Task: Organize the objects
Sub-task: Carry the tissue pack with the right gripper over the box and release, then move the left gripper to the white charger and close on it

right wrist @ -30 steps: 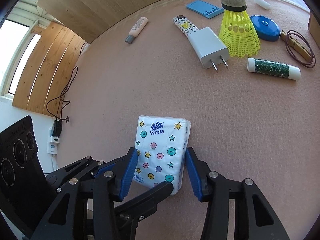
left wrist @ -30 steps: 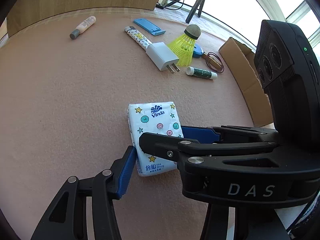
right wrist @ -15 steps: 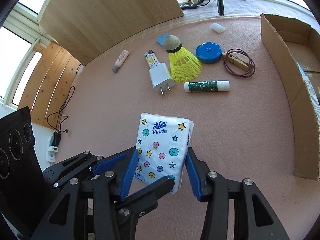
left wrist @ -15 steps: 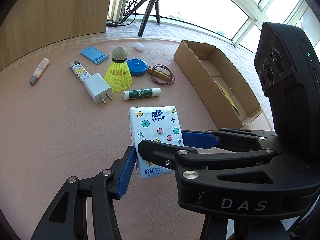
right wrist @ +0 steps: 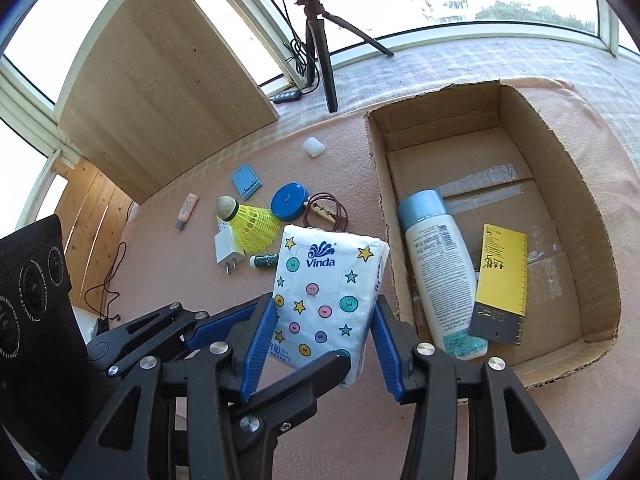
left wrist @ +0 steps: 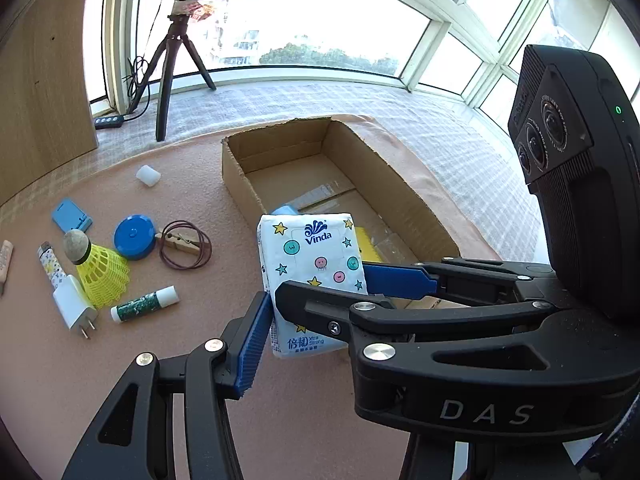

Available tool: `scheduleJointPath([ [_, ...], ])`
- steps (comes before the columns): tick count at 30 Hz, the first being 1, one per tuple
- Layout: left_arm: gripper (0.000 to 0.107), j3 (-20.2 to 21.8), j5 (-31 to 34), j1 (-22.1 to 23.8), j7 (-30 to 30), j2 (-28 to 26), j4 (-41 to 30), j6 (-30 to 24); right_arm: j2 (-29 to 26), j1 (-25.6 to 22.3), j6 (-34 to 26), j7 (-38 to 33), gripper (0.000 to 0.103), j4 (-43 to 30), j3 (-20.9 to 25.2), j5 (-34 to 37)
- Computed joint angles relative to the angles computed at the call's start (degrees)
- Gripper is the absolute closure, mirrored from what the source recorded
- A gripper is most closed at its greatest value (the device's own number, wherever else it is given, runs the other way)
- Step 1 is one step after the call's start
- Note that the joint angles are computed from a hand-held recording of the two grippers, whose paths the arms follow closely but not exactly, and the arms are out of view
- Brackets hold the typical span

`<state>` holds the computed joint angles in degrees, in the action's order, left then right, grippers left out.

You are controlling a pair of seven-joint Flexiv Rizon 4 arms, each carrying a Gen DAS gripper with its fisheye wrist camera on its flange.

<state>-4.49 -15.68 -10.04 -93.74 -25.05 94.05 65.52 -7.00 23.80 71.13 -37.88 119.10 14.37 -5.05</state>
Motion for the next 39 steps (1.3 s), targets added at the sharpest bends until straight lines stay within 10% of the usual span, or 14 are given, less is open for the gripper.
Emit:
scheduleJointPath([
  [17, 0.054, 0.2, 3.6, -3.6, -2.3, -15.7, -25.2, -10.7, 2.6, -6.5, -1.7, -7.3, 0.058, 2.4, -2.8, 3.5],
  [21, 0.031, 1.5, 4.2, -4.0, -4.3, -16.9, -27.7, -15.3, 2.1, -6.8, -2.8, -9.5, 0.051, 1.9, -2.7, 4.3],
  [39, 0.031, 2.2, 5.5, -1.7, -5.6, -7.5, -13.5, -8.7, 1.3, -5.2, -1.3, -2.1, 0.04, 1.6, -2.8, -3.2],
])
